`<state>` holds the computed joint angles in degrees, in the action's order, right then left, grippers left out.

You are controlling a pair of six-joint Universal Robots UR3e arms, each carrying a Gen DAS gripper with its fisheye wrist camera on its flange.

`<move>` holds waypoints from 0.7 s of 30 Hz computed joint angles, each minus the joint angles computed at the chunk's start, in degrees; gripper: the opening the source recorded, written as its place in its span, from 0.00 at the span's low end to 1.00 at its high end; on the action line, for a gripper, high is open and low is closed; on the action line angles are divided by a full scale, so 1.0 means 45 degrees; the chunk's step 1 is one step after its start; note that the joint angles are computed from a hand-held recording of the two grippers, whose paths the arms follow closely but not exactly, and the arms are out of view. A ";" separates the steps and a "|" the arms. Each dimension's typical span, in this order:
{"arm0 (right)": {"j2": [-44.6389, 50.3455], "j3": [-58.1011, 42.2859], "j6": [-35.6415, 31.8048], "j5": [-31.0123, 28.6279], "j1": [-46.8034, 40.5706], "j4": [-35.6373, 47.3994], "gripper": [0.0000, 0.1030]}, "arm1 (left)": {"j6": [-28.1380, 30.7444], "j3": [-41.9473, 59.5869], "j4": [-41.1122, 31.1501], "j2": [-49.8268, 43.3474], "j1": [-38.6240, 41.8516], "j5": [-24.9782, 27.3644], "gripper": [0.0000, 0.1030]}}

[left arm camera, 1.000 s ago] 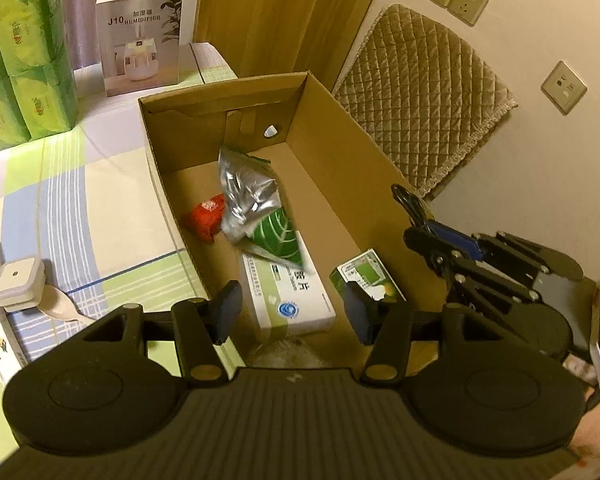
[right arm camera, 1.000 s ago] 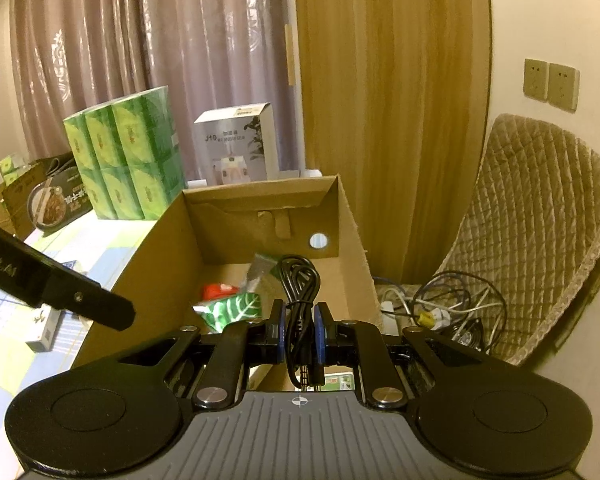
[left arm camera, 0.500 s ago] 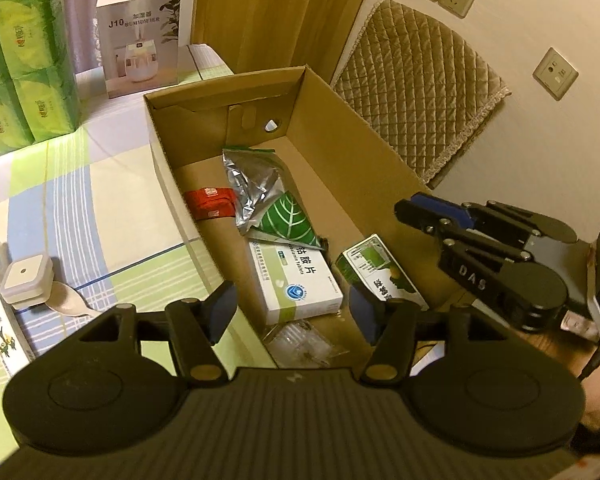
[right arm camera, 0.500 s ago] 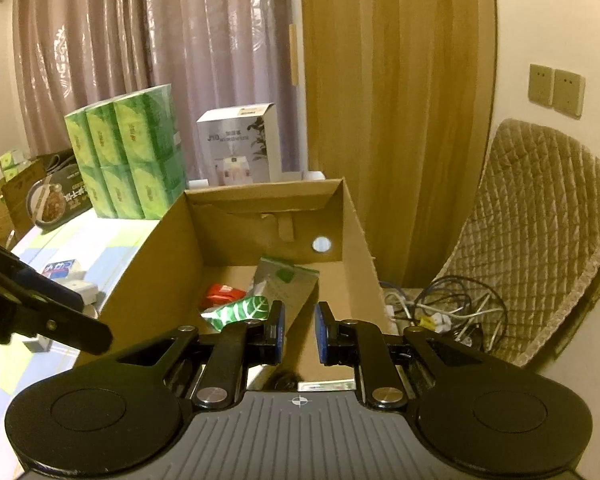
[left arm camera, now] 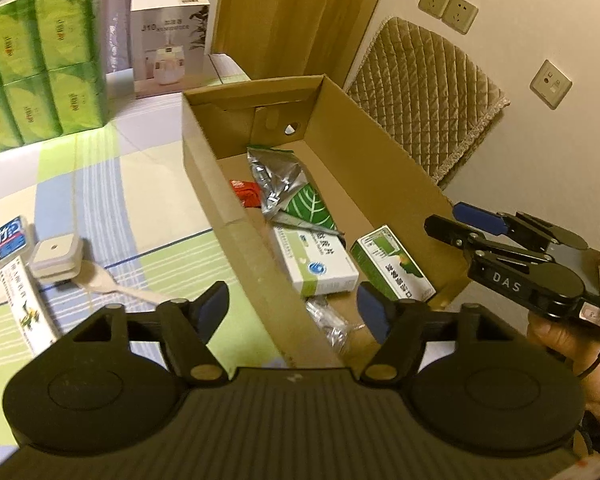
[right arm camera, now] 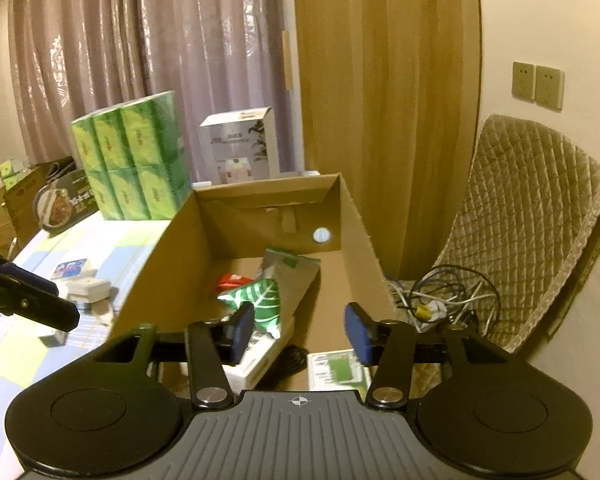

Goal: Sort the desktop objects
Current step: 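Move both tools back toward the white spoon and boxes on the table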

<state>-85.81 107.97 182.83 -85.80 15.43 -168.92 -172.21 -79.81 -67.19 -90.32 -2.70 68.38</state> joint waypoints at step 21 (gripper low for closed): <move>0.0701 -0.0597 0.0821 -0.1171 0.3903 -0.0828 0.98 | 0.5570 -0.6004 -0.4491 0.8722 0.7867 -0.1857 0.93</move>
